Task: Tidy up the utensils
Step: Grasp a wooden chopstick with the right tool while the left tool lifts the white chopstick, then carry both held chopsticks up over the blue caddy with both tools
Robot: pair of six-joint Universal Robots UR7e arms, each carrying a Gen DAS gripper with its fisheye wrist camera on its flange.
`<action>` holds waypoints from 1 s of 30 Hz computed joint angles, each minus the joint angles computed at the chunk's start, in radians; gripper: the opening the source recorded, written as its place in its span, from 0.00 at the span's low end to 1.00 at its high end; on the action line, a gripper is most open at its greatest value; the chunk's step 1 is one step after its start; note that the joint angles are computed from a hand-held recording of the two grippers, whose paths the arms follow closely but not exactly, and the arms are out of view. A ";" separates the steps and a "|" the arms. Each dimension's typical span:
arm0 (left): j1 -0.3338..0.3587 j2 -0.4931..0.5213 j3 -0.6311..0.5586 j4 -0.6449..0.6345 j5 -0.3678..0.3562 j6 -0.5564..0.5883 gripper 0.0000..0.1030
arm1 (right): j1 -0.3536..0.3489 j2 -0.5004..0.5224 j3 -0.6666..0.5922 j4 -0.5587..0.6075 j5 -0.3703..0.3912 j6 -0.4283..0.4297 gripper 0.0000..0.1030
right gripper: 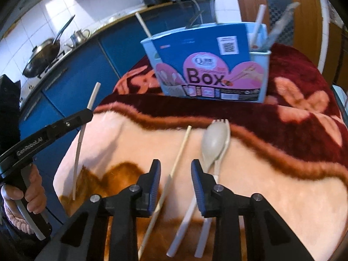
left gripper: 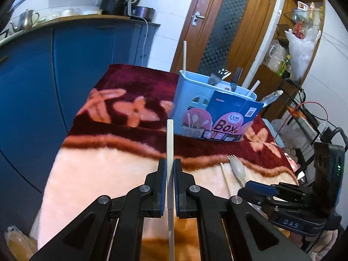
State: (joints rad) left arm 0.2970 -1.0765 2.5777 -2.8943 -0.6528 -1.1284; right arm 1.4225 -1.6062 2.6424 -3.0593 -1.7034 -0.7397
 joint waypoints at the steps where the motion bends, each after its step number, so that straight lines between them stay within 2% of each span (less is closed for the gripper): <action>1: 0.000 -0.001 0.002 -0.004 0.002 -0.001 0.06 | 0.008 0.010 -0.012 0.017 -0.012 0.010 0.28; 11: -0.010 -0.018 0.027 -0.040 0.014 0.012 0.06 | 0.102 0.152 -0.143 0.163 -0.180 0.173 0.17; 16: -0.007 -0.016 0.026 -0.063 0.020 0.027 0.06 | 0.120 0.177 -0.182 0.220 -0.210 0.227 0.09; 19: -0.008 -0.005 0.028 -0.101 0.025 0.046 0.06 | 0.094 0.157 -0.181 0.236 -0.173 0.230 0.06; 26: -0.003 0.035 0.011 -0.194 0.043 0.107 0.06 | -0.028 0.003 -0.117 0.262 0.078 0.168 0.06; 30: 0.000 0.067 -0.020 -0.231 0.076 0.157 0.06 | -0.075 -0.084 -0.066 0.203 0.192 0.101 0.06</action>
State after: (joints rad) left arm 0.2967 -1.0095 2.5581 -3.1255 -0.5768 -0.9718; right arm 1.3478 -1.6902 2.5761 -2.8561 -1.5118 -0.6385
